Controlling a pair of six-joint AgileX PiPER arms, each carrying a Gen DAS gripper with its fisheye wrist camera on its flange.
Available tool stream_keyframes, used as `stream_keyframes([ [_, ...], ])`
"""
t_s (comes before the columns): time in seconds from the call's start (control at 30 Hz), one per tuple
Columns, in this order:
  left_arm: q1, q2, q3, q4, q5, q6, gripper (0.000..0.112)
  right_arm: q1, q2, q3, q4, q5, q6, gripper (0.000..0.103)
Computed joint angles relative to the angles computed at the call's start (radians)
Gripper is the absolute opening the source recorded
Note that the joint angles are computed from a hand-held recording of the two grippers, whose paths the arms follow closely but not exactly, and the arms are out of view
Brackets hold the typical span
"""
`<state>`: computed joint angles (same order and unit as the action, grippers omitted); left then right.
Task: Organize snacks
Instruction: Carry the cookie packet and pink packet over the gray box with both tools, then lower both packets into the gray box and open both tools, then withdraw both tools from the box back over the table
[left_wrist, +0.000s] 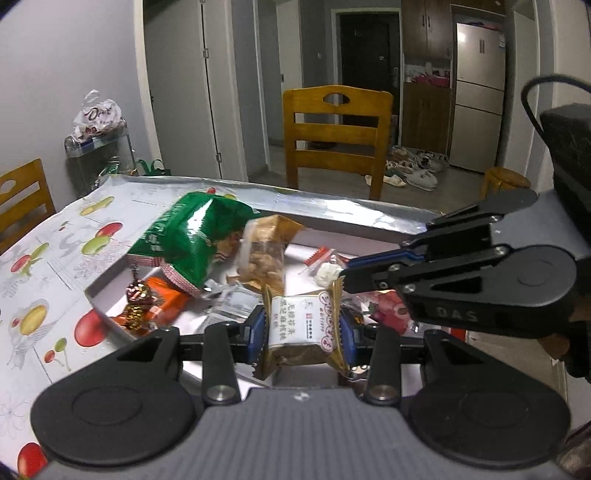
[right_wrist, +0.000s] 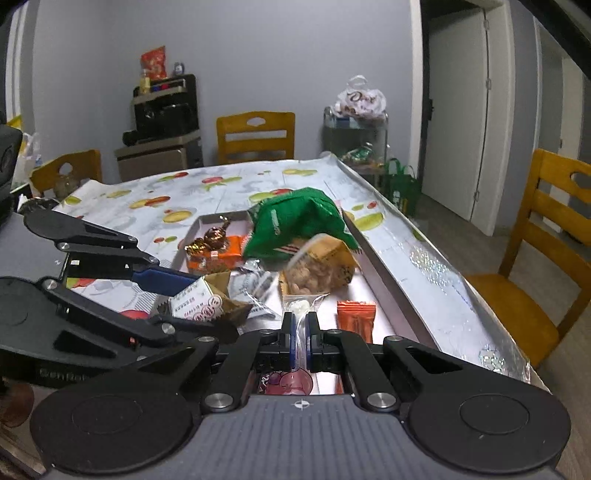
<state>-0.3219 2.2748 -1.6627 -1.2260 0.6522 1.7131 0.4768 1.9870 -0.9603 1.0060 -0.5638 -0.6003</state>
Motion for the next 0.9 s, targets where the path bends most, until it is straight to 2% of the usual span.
stream_keyframes([
  [0.1, 0.002, 0.014, -0.017, 0.016, 0.007, -0.018, 0.045, 0.001, 0.005, -0.009, 0.016, 0.006, -0.016, 0.008],
  [0.23, 0.012, 0.018, -0.025, 0.015, 0.018, -0.039, 0.058, 0.007, 0.000, -0.007, 0.034, 0.009, -0.019, 0.013],
  [0.33, 0.026, -0.002, 0.008, -0.034, 0.012, 0.001, 0.069, 0.023, -0.005, -0.011, 0.084, -0.012, -0.053, 0.022],
  [0.43, 0.054, -0.031, 0.051, -0.095, 0.032, 0.061, 0.072, 0.042, -0.023, -0.006, 0.127, -0.024, -0.084, 0.029],
  [0.53, 0.083, -0.060, 0.090, -0.119, 0.048, 0.088, 0.075, 0.076, -0.048, 0.003, 0.191, -0.040, -0.121, 0.040],
  [0.6, 0.109, -0.082, 0.121, -0.138, 0.064, 0.109, 0.077, 0.109, -0.061, 0.009, 0.239, -0.059, -0.144, 0.051],
  [0.73, 0.161, -0.129, 0.196, -0.160, 0.100, 0.154, 0.081, 0.183, -0.075, 0.013, 0.349, -0.093, -0.193, 0.058],
  [0.8, 0.184, -0.151, 0.236, -0.171, 0.108, 0.188, 0.085, 0.227, -0.077, 0.017, 0.388, -0.124, -0.178, 0.069],
  [0.9, 0.229, -0.181, 0.293, -0.194, 0.137, 0.239, 0.089, 0.289, -0.067, 0.017, 0.453, -0.172, -0.174, 0.079],
])
